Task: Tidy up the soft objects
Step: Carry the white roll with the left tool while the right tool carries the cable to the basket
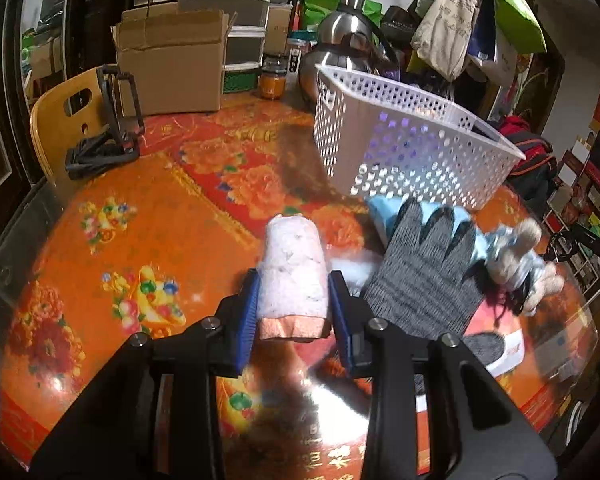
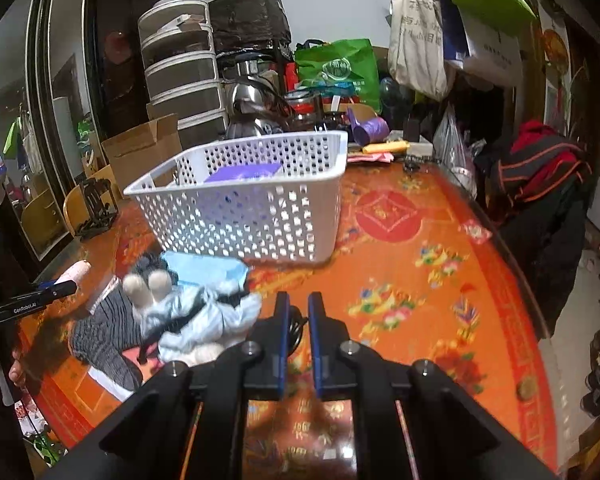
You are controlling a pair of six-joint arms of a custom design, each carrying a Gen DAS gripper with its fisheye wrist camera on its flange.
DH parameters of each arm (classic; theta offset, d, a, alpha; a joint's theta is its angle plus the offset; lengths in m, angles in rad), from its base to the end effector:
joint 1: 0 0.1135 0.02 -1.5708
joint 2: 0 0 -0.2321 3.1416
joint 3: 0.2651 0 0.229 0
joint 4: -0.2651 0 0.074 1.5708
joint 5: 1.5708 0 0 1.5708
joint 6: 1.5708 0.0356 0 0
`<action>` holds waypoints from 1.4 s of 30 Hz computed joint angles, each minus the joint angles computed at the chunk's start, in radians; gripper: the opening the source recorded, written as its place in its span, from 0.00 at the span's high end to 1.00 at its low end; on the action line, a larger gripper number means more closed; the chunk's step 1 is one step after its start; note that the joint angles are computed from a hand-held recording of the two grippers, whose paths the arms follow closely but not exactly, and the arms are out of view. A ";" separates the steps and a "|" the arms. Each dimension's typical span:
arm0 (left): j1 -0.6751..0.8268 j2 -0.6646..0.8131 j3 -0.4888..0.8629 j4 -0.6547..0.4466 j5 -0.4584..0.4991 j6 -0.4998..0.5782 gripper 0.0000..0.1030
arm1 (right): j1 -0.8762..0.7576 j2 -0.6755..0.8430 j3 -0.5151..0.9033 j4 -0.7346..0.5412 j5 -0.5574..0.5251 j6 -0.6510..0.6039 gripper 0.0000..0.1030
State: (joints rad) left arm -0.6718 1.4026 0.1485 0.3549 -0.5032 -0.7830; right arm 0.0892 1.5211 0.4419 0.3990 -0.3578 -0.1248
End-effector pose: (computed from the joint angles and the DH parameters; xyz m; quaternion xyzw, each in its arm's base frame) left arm 0.1457 -0.0939 0.0687 -0.1327 0.9085 -0.0367 0.3947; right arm 0.2470 0.0346 0.1113 -0.1710 0.8748 0.1530 0.4266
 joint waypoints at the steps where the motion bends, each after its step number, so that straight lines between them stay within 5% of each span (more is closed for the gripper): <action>1: 0.007 -0.025 0.009 -0.026 0.006 0.007 0.70 | 0.001 -0.015 0.019 -0.029 -0.001 -0.003 0.93; 13: 0.145 -0.175 0.351 -0.375 0.113 0.170 0.70 | 0.087 -0.037 0.389 -0.343 0.062 0.011 0.93; 24: 0.333 0.386 1.095 -0.621 0.280 0.283 0.70 | 0.235 0.465 1.116 -0.679 0.265 0.010 0.93; 31: 0.357 0.731 1.463 -0.770 0.313 0.308 0.70 | 0.246 0.774 1.524 -0.872 0.305 0.034 0.93; 42: 0.371 0.845 1.528 -0.760 0.306 0.312 0.70 | 0.269 0.935 1.667 -0.892 0.365 0.014 0.93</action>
